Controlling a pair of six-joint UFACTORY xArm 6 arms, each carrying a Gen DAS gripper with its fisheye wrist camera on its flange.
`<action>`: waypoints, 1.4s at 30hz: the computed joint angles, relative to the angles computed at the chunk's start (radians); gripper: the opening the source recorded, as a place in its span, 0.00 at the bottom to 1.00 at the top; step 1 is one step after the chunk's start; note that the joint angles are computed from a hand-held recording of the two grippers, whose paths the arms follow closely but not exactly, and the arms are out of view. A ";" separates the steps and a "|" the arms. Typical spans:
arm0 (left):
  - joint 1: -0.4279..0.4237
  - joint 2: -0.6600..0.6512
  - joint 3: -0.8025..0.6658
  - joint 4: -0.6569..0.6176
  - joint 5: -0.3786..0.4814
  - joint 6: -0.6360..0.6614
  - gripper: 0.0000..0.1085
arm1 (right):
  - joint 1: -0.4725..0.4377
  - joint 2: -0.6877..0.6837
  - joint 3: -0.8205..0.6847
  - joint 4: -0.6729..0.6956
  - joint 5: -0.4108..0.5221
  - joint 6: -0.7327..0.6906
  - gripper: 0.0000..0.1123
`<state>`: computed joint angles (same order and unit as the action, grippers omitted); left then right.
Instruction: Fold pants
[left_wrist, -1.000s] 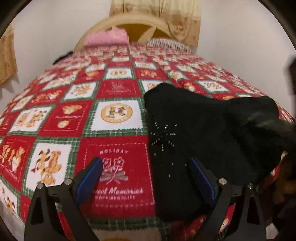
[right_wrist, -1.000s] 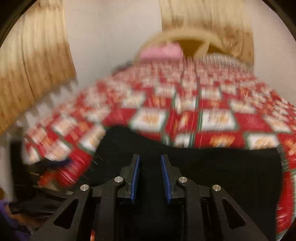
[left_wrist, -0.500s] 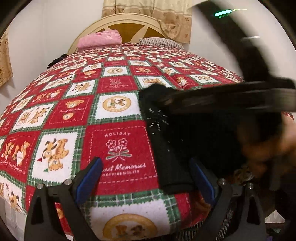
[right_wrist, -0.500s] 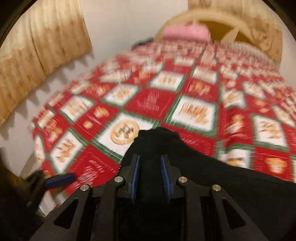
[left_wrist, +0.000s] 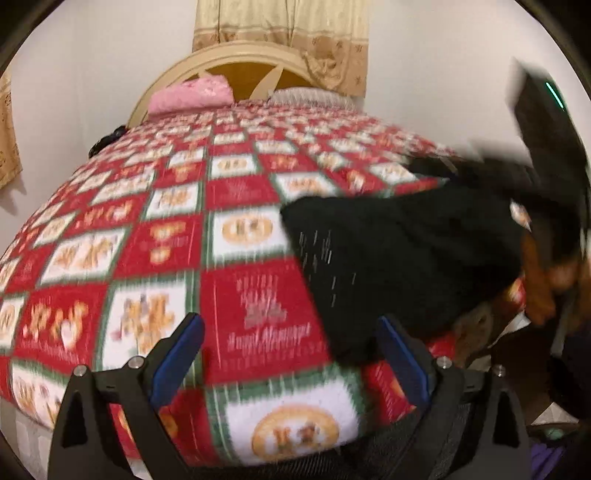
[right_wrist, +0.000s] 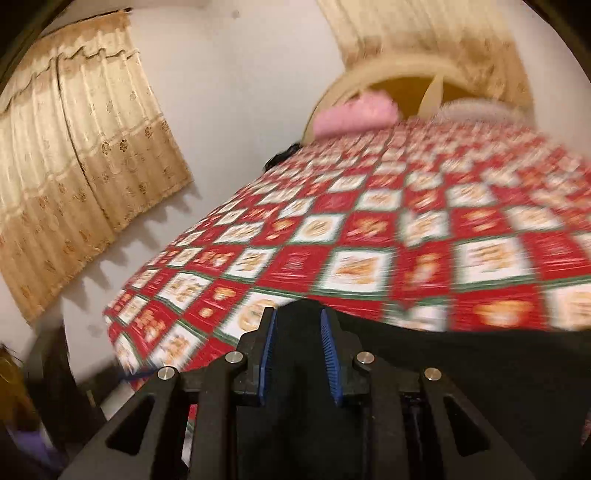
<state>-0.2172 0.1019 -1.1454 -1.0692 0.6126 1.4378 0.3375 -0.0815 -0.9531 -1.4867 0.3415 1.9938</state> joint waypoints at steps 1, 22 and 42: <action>-0.003 0.012 -0.033 -0.017 0.020 0.005 0.89 | 0.022 -0.054 0.055 0.031 0.059 -0.025 0.24; -0.181 0.225 -0.264 0.292 -0.159 -0.418 0.89 | 0.017 -0.260 0.244 0.158 0.359 -0.146 0.24; -0.179 0.322 -0.342 0.458 -0.141 -0.666 0.95 | 0.180 -0.323 0.296 0.213 0.555 -0.043 0.54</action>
